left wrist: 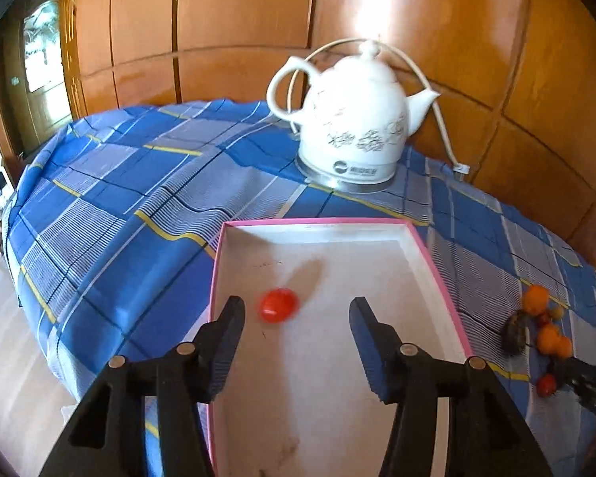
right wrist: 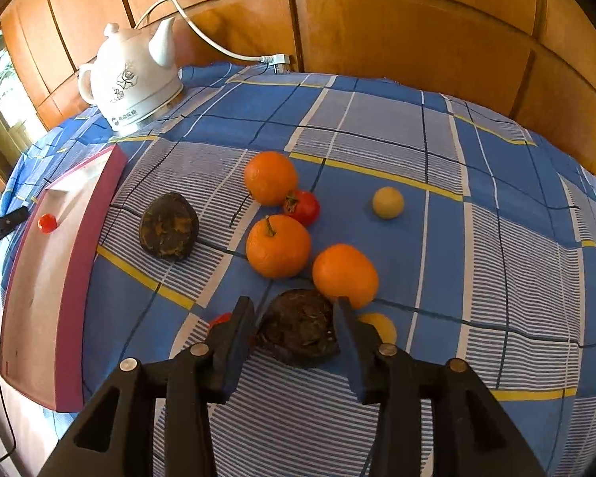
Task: Organize fruits
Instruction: 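Grasp the dark brown round fruit with the right tool, then carry the dark brown fruit with the right tool into the tray and release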
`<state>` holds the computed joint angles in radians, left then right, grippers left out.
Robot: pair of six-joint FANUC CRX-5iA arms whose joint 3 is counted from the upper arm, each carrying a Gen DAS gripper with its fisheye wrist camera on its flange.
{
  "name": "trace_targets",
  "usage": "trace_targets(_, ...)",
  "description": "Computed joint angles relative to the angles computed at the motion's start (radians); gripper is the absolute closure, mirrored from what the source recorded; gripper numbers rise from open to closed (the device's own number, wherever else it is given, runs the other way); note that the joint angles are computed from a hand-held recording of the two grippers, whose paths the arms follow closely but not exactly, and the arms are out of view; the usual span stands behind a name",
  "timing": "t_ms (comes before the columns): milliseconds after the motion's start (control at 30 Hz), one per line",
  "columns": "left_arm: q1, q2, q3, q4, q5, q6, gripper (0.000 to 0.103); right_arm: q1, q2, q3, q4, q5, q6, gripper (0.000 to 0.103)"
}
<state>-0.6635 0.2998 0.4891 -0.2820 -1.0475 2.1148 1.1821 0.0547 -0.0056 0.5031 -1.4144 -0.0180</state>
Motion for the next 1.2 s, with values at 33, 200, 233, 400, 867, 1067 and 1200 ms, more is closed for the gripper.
trace_targets(33, -0.008, -0.011, -0.012, -0.009, 0.010, 0.000, 0.047, -0.001, 0.002, 0.005, -0.004, -0.004, 0.003, 0.061)
trace_targets(200, -0.053, -0.062, -0.068, -0.027, 0.036, 0.001, 0.047, -0.015, 0.025, 0.042, -0.035, -0.037, 0.038, 0.061)
trace_targets(233, -0.057, -0.065, -0.072, -0.020, 0.038, -0.002, 0.047, -0.017, 0.028, 0.046, -0.040, -0.042, 0.044, 0.061)
trace_targets(400, -0.069, -0.085, -0.114, 0.046, 0.064, -0.022, 0.045, -0.028, 0.050, 0.081, -0.070, -0.076, 0.092, 0.058)
trace_targets(867, -0.109, -0.118, -0.135, 0.036, 0.064, -0.044, 0.042, -0.053, 0.081, 0.130, -0.106, -0.116, 0.164, 0.057)
trace_targets(1067, -0.113, -0.123, -0.141, 0.042, 0.070, -0.042, 0.041, -0.044, 0.065, 0.114, -0.111, -0.099, 0.143, 0.057)
trace_targets(1200, -0.112, -0.122, -0.144, 0.056, 0.073, -0.048, 0.041, -0.049, 0.064, 0.108, -0.113, -0.088, 0.133, 0.056)
